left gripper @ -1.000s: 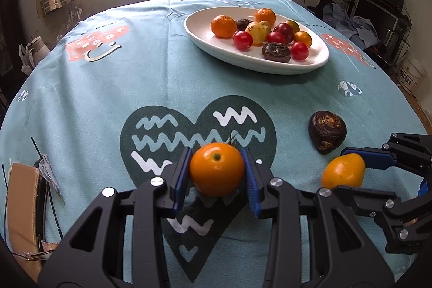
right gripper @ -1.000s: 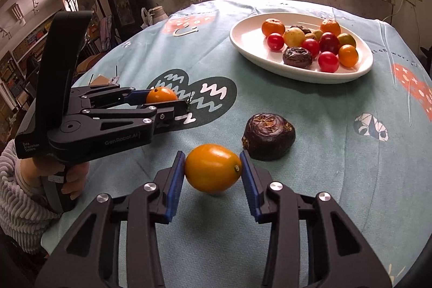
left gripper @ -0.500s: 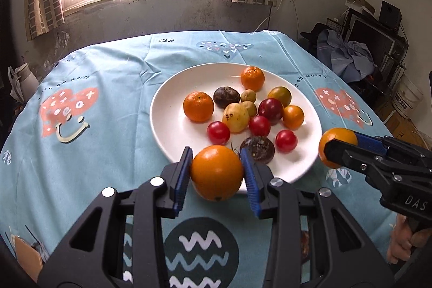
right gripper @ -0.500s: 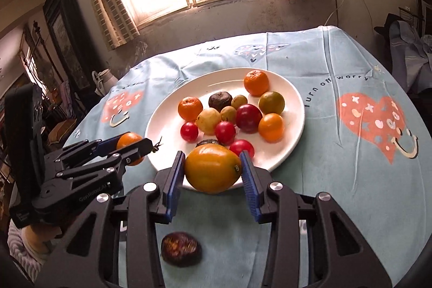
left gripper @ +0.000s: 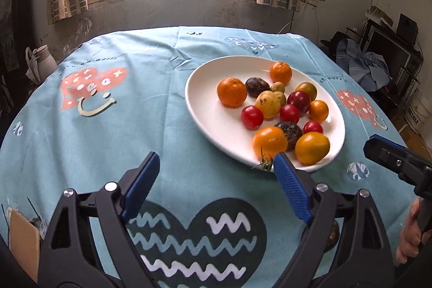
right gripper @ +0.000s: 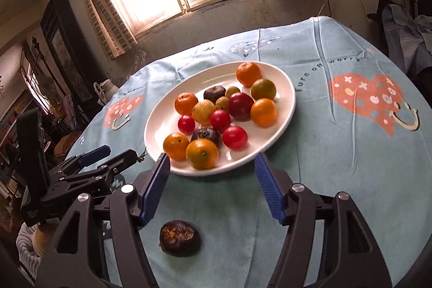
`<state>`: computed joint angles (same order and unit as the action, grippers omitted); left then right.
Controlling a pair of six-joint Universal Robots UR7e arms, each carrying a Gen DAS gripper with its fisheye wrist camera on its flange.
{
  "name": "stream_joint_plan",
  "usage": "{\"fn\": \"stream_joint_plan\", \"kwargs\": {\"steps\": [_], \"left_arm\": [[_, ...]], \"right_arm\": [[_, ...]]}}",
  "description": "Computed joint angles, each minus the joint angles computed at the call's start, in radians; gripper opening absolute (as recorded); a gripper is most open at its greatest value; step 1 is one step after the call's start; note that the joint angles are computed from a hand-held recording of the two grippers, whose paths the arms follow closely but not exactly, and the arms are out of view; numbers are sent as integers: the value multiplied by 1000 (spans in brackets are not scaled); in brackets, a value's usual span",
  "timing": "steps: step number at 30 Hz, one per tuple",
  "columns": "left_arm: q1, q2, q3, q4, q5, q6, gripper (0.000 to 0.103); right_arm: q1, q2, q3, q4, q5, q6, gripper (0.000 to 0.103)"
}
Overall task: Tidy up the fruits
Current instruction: 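Grasp the large dark brown fruit with the right tool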
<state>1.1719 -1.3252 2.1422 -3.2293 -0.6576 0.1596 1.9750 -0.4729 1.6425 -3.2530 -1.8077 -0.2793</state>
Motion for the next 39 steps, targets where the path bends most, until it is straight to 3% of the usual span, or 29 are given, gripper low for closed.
{"fn": "stream_joint_plan", "kwargs": {"steps": [4, 9, 12, 17, 21, 30, 35, 36, 39], "left_arm": [[-18, -53, 95, 37, 98, -91, 93], [-60, -79, 173, -92, 153, -64, 97], [-66, -77, 179, -136, 167, -48, 97], [-59, -69, 163, -88, 178, -76, 97], [-60, -75, 166, -52, 148, -70, 97], [-80, -65, 174, 44, -73, 57, 97], [-31, -64, 112, 173, -184, 30, 97], [-29, -65, 108, 179, -180, 27, 99], [-52, -56, 124, 55, -67, 60, 98]], "right_arm": [[20, -7, 69, 10, -55, -46, 69], [55, 28, 86, -49, -112, -149, 72], [60, 43, 72, -11, -130, -163, 72], [69, 68, 48, 26, -178, -189, 72], [73, 80, 37, 44, -197, -198, 72], [83, 90, 35, 61, -210, -237, 72], [82, 93, 19, 95, -209, -226, 72], [81, 92, 17, 95, -200, -226, 72], [78, 96, 9, 73, -181, -229, 69]]}}
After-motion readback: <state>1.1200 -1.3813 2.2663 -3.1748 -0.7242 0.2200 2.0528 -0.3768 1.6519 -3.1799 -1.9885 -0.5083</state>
